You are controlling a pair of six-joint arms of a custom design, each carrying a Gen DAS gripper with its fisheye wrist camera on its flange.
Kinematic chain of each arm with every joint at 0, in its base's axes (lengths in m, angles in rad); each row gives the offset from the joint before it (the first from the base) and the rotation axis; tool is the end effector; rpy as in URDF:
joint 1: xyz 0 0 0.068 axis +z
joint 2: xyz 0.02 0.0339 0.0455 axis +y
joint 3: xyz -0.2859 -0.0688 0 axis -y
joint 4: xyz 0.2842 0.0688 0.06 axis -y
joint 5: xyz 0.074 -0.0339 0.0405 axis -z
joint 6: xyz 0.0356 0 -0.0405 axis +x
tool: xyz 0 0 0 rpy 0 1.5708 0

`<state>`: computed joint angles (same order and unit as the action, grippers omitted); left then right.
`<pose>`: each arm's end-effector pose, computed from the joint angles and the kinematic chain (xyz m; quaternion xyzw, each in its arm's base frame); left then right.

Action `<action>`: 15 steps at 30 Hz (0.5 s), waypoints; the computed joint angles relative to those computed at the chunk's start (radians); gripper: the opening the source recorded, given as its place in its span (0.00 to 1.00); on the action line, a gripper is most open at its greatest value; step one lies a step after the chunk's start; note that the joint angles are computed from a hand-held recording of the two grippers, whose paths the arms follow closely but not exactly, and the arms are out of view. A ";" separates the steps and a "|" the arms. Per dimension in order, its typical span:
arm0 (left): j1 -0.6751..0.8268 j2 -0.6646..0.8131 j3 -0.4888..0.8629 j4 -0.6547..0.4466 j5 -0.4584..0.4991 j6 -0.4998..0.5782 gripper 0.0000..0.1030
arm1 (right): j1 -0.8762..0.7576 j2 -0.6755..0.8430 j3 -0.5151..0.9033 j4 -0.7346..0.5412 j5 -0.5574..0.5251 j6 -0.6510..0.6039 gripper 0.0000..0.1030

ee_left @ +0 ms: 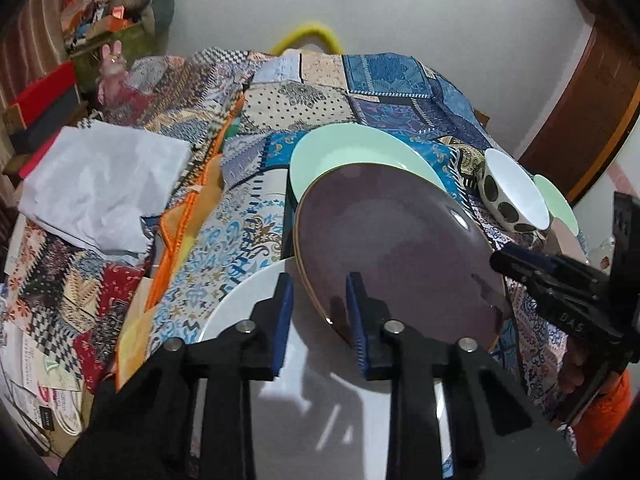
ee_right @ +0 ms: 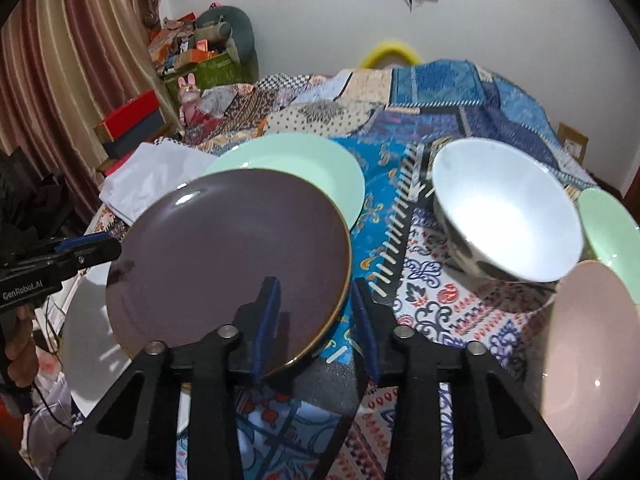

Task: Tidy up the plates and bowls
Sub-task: 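Reach the left gripper to the dark brown plate rim and close, then lift the dark brown plate with the left gripper and carry it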

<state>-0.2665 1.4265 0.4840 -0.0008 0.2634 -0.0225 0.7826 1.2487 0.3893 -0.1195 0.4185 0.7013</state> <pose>0.2465 -0.0769 0.1140 0.1550 0.9310 -0.1677 0.2848 0.1662 0.1448 0.1202 0.0225 0.9374 0.0463 0.3446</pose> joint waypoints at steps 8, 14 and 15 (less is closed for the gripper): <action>-0.004 0.044 0.020 0.024 0.006 0.000 0.21 | -0.050 0.033 0.000 0.028 -0.054 -0.011 0.25; 0.004 0.111 0.054 0.006 0.031 0.012 0.20 | -0.097 0.080 -0.004 0.076 -0.123 -0.029 0.25; 0.003 0.119 0.055 0.014 0.035 0.010 0.20 | -0.093 0.083 -0.005 0.082 -0.117 -0.025 0.25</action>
<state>-0.2630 1.5456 0.5389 0.0132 0.2981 -0.0125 0.6892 1.3316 0.3846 -0.0377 0.3017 0.6761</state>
